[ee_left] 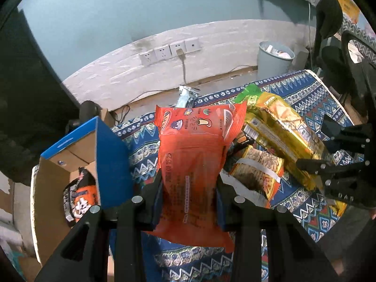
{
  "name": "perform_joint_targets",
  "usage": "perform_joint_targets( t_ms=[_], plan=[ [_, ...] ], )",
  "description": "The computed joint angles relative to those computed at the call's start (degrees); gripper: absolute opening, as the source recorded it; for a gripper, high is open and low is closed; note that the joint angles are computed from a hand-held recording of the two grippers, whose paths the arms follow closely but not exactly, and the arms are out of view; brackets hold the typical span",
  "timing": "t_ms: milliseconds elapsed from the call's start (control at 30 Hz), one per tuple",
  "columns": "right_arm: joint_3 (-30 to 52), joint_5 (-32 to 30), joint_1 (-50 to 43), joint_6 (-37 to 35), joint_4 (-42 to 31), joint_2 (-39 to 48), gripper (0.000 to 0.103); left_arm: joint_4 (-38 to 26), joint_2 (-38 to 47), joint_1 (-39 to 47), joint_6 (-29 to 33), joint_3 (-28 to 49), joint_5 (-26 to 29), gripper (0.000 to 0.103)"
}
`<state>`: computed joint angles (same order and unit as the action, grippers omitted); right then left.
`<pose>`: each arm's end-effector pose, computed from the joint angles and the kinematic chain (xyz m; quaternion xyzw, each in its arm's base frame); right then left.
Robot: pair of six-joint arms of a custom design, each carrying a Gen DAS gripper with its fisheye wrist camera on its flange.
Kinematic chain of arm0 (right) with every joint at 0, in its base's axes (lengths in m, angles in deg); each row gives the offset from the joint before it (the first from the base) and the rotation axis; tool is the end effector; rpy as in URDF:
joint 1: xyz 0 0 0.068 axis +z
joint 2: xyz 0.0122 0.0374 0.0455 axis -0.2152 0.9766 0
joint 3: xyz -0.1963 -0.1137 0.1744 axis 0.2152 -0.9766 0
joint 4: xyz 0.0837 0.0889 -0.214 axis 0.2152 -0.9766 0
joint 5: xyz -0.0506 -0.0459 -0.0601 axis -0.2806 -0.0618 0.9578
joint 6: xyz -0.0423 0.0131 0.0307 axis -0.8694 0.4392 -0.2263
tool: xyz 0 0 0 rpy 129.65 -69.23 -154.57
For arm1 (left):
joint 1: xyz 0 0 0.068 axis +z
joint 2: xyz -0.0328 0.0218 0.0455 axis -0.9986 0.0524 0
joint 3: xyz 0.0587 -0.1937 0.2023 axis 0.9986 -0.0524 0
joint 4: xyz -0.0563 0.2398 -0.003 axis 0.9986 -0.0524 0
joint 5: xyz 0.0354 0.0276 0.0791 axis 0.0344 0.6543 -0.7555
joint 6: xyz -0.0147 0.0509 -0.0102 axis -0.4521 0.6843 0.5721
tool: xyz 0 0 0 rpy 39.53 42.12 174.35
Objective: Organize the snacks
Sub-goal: 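Carry both packets to the cardboard box and release them inside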
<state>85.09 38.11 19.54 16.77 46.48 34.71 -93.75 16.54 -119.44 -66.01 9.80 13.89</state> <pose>0.1821 0.1135 0.2207 -0.1783 0.9626 0.0740 0.1902 0.1608 -0.0911 0.2374 0.1687 0.9420 0.0305 0.2885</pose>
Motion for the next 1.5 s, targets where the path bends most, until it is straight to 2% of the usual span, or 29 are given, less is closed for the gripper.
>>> perform_joint_targets(
  t_ms=[333,733,1000,1133,1367,1500],
  plan=[
    [5.2,3.2,5.5,3.4,-5.0,-2.4,0.030,-7.2,-8.8,2.9,1.1,1.8,0.5,0.037],
    [13.7,4.6,12.1,6.0,-7.6,1.5,0.030,-13.2,-17.7,16.0,8.7,3.7,5.5,0.037],
    [20.4,5.0,17.1,7.5,-7.4,8.0,0.030,-14.5,-20.4,31.6,18.1,4.3,13.2,0.037],
    [24.4,4.9,19.2,7.8,-7.2,11.7,0.030,-14.7,-21.0,42.5,24.6,4.1,19.0,0.037],
    [33.8,4.5,22.9,8.7,-8.4,18.8,0.030,-15.2,-18.9,61.5,35.5,4.5,28.8,0.037],
    [40.4,3.9,24.9,9.3,-10.1,24.0,0.030,-14.1,-16.8,68.8,39.5,4.9,31.7,0.037]
  ],
)
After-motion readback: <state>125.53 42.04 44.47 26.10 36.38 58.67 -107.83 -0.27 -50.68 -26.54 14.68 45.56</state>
